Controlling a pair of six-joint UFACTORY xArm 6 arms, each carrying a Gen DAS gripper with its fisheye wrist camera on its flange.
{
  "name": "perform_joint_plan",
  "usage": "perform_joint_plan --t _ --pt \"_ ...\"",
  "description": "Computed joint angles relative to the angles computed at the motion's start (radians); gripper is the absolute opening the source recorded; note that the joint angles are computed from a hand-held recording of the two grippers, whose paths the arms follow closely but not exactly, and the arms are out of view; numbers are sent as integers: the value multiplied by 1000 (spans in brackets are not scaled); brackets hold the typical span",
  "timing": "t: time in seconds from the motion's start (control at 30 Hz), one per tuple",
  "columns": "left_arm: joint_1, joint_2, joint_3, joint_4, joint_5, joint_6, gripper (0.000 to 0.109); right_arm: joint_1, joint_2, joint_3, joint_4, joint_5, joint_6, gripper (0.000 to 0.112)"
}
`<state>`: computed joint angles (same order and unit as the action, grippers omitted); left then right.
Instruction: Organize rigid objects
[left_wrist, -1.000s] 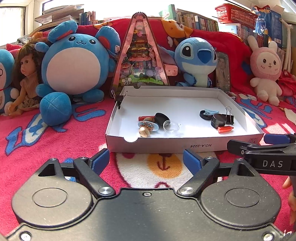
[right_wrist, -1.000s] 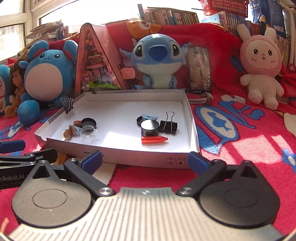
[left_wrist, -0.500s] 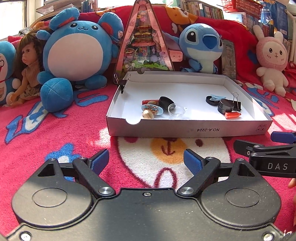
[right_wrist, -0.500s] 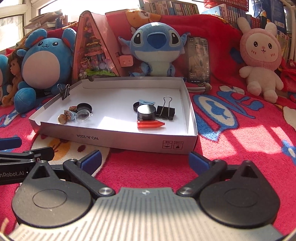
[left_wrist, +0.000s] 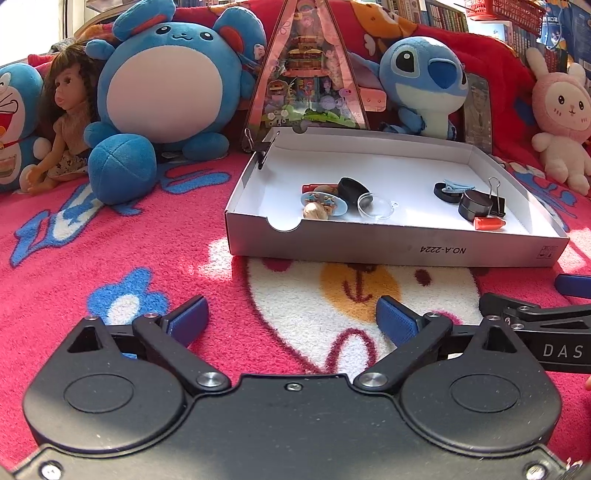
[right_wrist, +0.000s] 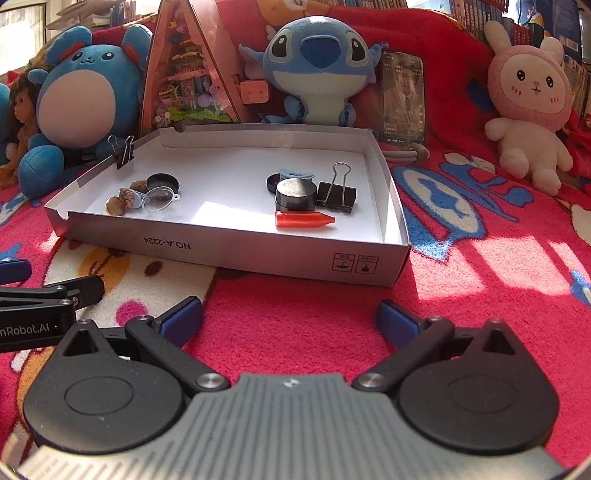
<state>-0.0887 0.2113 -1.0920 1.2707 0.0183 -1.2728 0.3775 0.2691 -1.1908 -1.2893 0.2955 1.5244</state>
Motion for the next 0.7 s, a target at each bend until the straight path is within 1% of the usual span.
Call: perform_joint_plan --t 0.13,0.7 --pt "2 5 4 -44 -3 38 103 2 -1 1 4 5 -5 103" --pt "1 6 3 -51 -2 45 103 1 0 1 2 3 -4 103"
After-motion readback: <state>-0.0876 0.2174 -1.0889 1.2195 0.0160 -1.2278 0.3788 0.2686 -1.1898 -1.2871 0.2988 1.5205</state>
